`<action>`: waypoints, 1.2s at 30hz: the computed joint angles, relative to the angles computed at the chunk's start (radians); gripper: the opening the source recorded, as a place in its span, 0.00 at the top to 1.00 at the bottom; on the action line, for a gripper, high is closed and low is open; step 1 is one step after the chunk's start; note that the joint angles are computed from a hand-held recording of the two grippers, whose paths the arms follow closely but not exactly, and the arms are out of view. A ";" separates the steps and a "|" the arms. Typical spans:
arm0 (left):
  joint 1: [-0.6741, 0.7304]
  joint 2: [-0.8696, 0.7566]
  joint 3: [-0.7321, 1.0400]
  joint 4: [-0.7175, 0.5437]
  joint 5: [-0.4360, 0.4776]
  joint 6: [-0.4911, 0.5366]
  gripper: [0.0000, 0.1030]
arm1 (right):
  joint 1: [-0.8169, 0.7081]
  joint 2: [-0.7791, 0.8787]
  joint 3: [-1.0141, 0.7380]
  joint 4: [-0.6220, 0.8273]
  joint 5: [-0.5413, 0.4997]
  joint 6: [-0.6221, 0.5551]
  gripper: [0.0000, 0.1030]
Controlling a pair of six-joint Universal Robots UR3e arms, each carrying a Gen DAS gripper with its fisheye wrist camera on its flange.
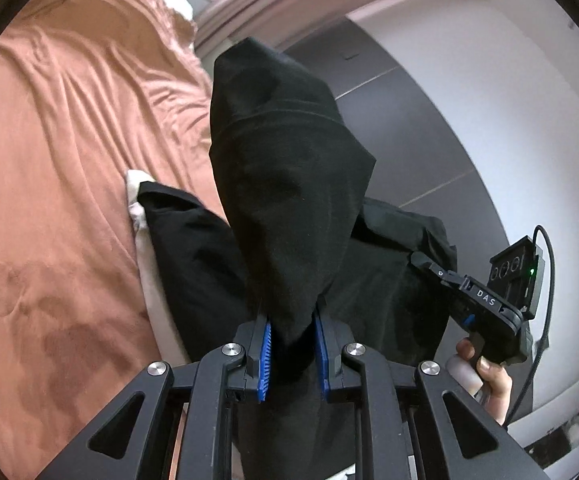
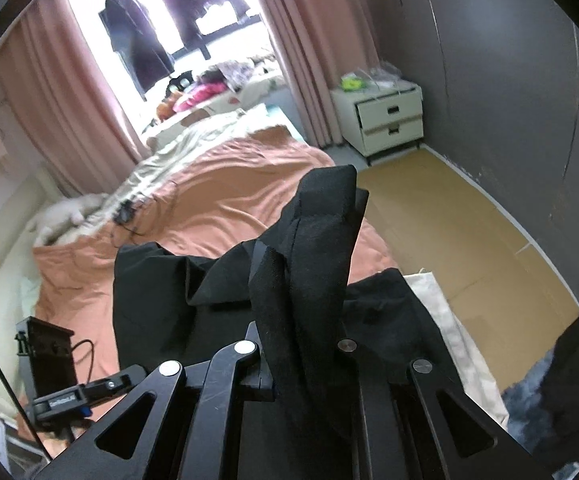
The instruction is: Fold large clothes
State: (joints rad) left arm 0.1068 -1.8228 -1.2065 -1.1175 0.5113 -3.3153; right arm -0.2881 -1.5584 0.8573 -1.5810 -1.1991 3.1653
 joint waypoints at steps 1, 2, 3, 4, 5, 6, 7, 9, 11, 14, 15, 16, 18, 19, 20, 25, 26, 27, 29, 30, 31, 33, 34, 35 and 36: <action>-0.008 -0.027 0.009 0.016 0.009 -0.011 0.82 | 0.002 0.020 0.010 -0.012 -0.013 -0.004 0.90; -0.015 -0.051 0.019 0.028 0.020 -0.017 0.82 | 0.003 0.044 0.012 -0.017 -0.030 -0.008 0.90; -0.024 -0.080 0.033 0.037 0.034 -0.019 0.82 | 0.001 0.066 0.023 -0.030 -0.041 -0.011 0.90; -0.030 -0.103 0.045 0.041 0.046 -0.020 0.82 | -0.005 0.084 0.039 -0.047 -0.045 -0.013 0.90; -0.037 -0.131 0.055 0.052 0.057 -0.025 0.81 | -0.009 0.101 0.054 -0.064 -0.048 -0.013 0.91; -0.041 -0.151 0.066 0.061 0.063 -0.031 0.81 | -0.013 0.106 0.074 -0.081 -0.050 -0.012 0.91; -0.045 -0.171 0.074 0.071 0.072 -0.037 0.81 | -0.016 0.119 0.093 -0.100 -0.057 -0.008 0.91; -0.051 -0.202 0.099 0.070 0.092 -0.047 0.73 | -0.016 0.136 0.119 -0.124 -0.079 -0.002 0.91; -0.046 -0.210 0.091 0.078 0.093 -0.047 0.65 | -0.019 0.166 0.121 -0.122 -0.105 0.007 0.91; -0.029 -0.184 0.021 0.130 0.094 -0.036 0.59 | -0.013 0.238 0.054 -0.100 -0.137 0.010 0.92; -0.022 -0.175 -0.005 0.148 0.094 -0.034 0.59 | -0.016 0.249 0.046 -0.094 -0.143 0.003 0.92; -0.016 -0.165 -0.020 0.146 0.094 -0.027 0.59 | -0.013 0.270 0.020 -0.083 -0.151 0.002 0.92; -0.005 -0.146 -0.056 0.136 0.080 -0.012 0.59 | -0.007 0.321 -0.043 -0.055 -0.176 0.002 0.92; -0.001 -0.139 -0.074 0.135 0.075 -0.008 0.59 | -0.004 0.345 -0.070 -0.041 -0.192 0.003 0.92; 0.004 -0.125 -0.100 0.140 0.071 -0.006 0.59 | -0.003 0.365 -0.093 -0.029 -0.209 0.006 0.92; -0.012 -0.068 -0.186 0.114 0.092 0.044 0.59 | -0.020 0.446 -0.169 0.044 -0.267 0.051 0.86; -0.027 -0.077 -0.175 0.095 0.107 0.049 0.59 | -0.025 0.453 -0.174 0.049 -0.283 0.081 0.78; -0.038 -0.091 -0.166 0.091 0.116 0.045 0.59 | -0.025 0.442 -0.157 0.042 -0.321 0.114 0.54; -0.048 -0.091 -0.181 0.100 0.126 0.027 0.59 | -0.040 0.368 -0.053 -0.004 -0.375 0.135 0.36; -0.049 -0.085 -0.191 0.109 0.131 0.014 0.59 | -0.076 0.299 0.027 -0.028 -0.336 0.115 0.36; -0.045 -0.079 -0.198 0.109 0.128 0.012 0.59 | -0.106 0.243 0.077 -0.034 -0.306 0.101 0.36; -0.036 -0.071 -0.198 0.084 0.123 0.025 0.59 | -0.173 0.114 0.175 -0.041 -0.254 0.080 0.36; -0.031 -0.064 -0.199 0.069 0.122 0.031 0.59 | -0.210 0.052 0.224 -0.042 -0.210 0.061 0.36; -0.031 -0.060 -0.193 0.056 0.125 0.032 0.59 | -0.252 -0.005 0.259 -0.027 -0.157 0.031 0.36; -0.034 -0.070 -0.178 0.054 0.129 0.027 0.59 | -0.302 -0.080 0.309 -0.004 -0.105 -0.011 0.35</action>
